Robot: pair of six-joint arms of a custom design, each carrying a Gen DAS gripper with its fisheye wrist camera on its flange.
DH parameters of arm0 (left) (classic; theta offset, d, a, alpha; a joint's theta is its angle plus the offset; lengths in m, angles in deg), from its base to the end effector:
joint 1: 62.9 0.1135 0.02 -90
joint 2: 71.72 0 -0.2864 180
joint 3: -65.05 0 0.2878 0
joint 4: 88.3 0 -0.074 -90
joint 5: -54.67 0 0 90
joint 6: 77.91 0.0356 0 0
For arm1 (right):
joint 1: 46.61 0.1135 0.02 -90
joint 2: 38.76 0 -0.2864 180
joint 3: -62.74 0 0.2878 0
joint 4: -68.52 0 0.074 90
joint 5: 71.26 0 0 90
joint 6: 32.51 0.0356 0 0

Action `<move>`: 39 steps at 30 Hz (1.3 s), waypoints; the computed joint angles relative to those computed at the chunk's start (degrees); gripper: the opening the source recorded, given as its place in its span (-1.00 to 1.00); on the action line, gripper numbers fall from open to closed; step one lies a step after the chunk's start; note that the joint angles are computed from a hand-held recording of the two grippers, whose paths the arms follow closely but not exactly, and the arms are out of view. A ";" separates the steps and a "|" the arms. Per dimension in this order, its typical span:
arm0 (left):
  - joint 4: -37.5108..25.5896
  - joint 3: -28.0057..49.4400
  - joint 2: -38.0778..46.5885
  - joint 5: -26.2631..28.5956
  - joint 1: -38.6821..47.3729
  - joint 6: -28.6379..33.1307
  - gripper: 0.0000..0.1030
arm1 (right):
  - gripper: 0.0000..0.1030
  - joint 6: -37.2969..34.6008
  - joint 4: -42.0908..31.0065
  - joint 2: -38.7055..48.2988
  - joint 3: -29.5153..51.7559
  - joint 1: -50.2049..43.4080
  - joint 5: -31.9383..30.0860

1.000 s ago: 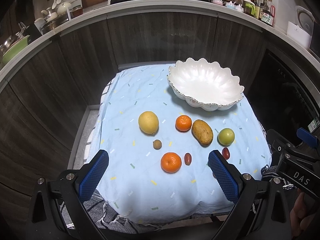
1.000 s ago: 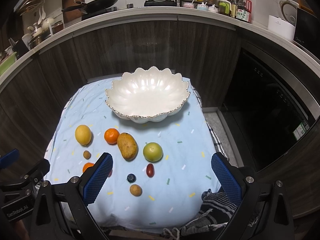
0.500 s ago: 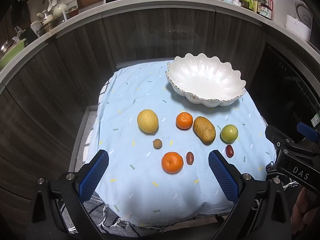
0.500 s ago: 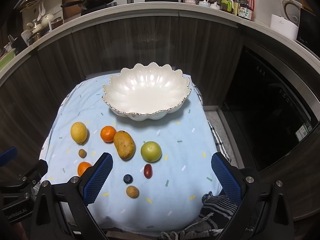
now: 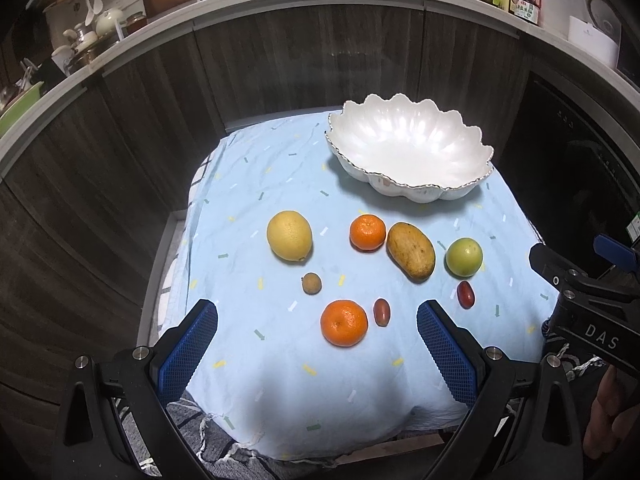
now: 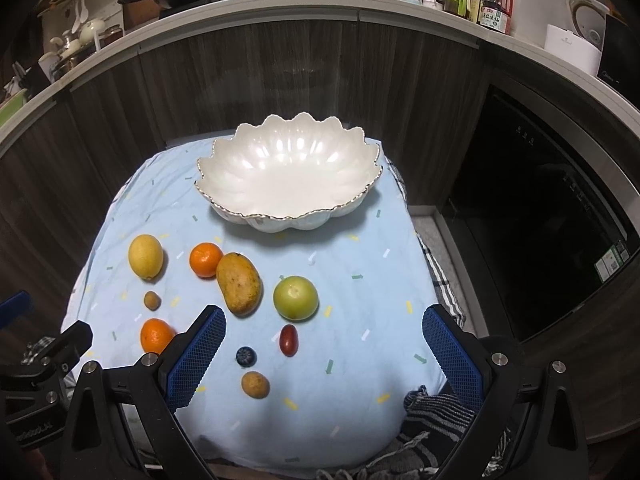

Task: Organize fruits
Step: 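Move the left gripper around the orange mandarin while the right gripper surrounds a red date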

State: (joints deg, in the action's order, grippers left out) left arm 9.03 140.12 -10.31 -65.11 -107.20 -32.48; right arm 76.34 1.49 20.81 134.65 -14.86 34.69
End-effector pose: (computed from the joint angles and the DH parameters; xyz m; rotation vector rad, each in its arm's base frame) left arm 0.1556 -0.1272 0.3350 -0.1300 2.5189 0.1516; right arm 0.1911 0.1067 0.3336 -0.1681 2.4673 0.0231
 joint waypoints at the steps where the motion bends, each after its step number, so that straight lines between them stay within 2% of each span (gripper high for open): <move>1: 0.42 -0.30 0.07 0.06 0.01 0.20 0.97 | 0.94 -0.24 0.24 0.08 -0.20 -0.22 -0.14; 11: 5.16 -3.82 0.40 2.43 2.14 3.32 0.97 | 0.94 -1.52 3.09 1.14 -2.85 -0.98 -1.09; 15: 7.07 -5.31 0.54 3.18 3.03 4.69 0.85 | 0.94 -1.96 4.38 1.80 -4.04 -0.90 -1.28; 34: 16.59 -12.34 2.62 4.73 5.71 9.84 0.86 | 0.94 -4.73 10.86 4.51 -9.19 -0.89 -1.03; 36: 17.70 -13.09 2.96 4.96 6.21 10.38 0.86 | 0.90 -5.19 11.65 5.05 -9.68 -0.93 -1.41; 39: 19.20 -14.08 3.23 5.23 6.57 11.14 0.86 | 0.71 -6.22 12.64 6.01 -10.22 -1.12 -2.89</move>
